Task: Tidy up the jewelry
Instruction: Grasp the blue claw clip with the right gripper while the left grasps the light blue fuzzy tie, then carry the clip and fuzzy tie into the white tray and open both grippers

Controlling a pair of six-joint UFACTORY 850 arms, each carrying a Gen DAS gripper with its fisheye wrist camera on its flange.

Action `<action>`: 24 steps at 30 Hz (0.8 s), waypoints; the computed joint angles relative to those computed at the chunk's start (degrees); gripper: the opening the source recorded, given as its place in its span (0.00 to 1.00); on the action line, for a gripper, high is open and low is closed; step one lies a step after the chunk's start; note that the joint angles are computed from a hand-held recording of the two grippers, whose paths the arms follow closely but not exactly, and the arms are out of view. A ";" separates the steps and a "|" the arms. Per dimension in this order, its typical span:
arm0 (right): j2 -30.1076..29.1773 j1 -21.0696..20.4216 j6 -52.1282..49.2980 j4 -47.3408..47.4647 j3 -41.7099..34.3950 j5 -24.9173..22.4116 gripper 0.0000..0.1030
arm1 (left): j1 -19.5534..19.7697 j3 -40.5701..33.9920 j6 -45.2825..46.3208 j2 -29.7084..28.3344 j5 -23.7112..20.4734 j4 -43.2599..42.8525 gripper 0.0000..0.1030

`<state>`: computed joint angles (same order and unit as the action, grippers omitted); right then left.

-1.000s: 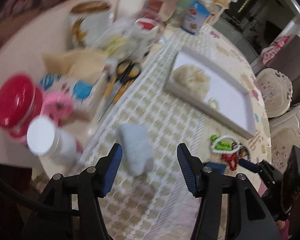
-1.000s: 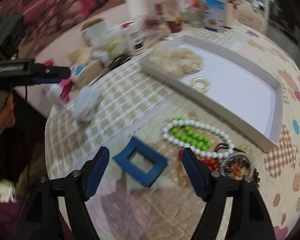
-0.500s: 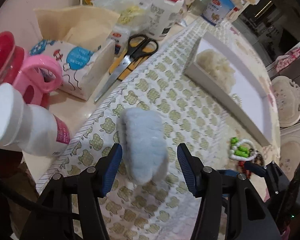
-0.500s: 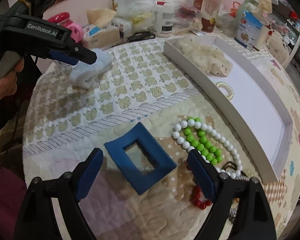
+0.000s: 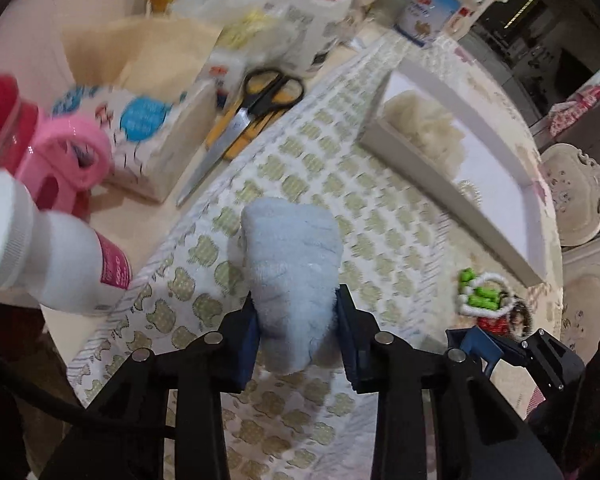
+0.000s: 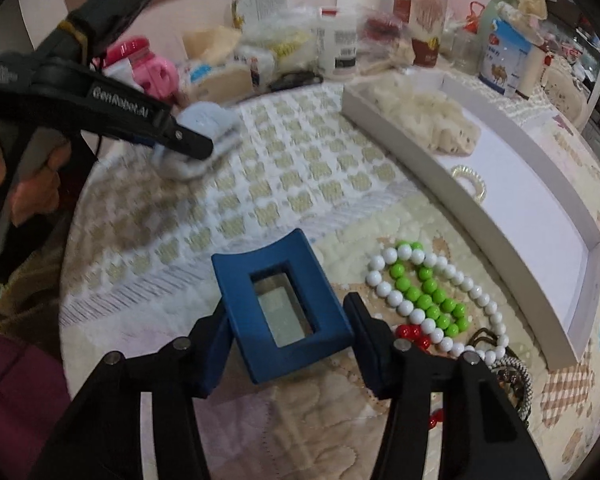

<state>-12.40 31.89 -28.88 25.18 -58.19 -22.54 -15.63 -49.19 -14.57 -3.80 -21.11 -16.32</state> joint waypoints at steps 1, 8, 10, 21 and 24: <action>0.40 -0.15 -0.48 1.09 -0.03 0.27 0.54 | -0.19 -0.33 0.16 0.21 -0.02 -0.11 0.32; 3.13 -2.00 6.26 -0.01 -0.41 2.31 0.54 | -2.46 -5.02 0.57 0.34 0.22 1.94 0.32; 3.72 -2.83 8.74 -0.70 -0.53 2.69 0.54 | -2.91 -6.96 0.55 -0.76 0.00 2.62 0.32; 5.44 -7.45 27.00 -12.10 -1.84 5.04 0.54 | -7.18 -16.07 -2.89 -6.19 1.18 11.33 0.32; 5.47 -8.60 30.44 -14.14 -2.05 5.86 0.54 | -7.74 -18.16 -3.19 -7.62 1.00 12.80 0.32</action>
<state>-6.93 23.29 1.56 11.04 -60.25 -16.68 -23.38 -67.36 -17.76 -11.42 -20.11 -3.52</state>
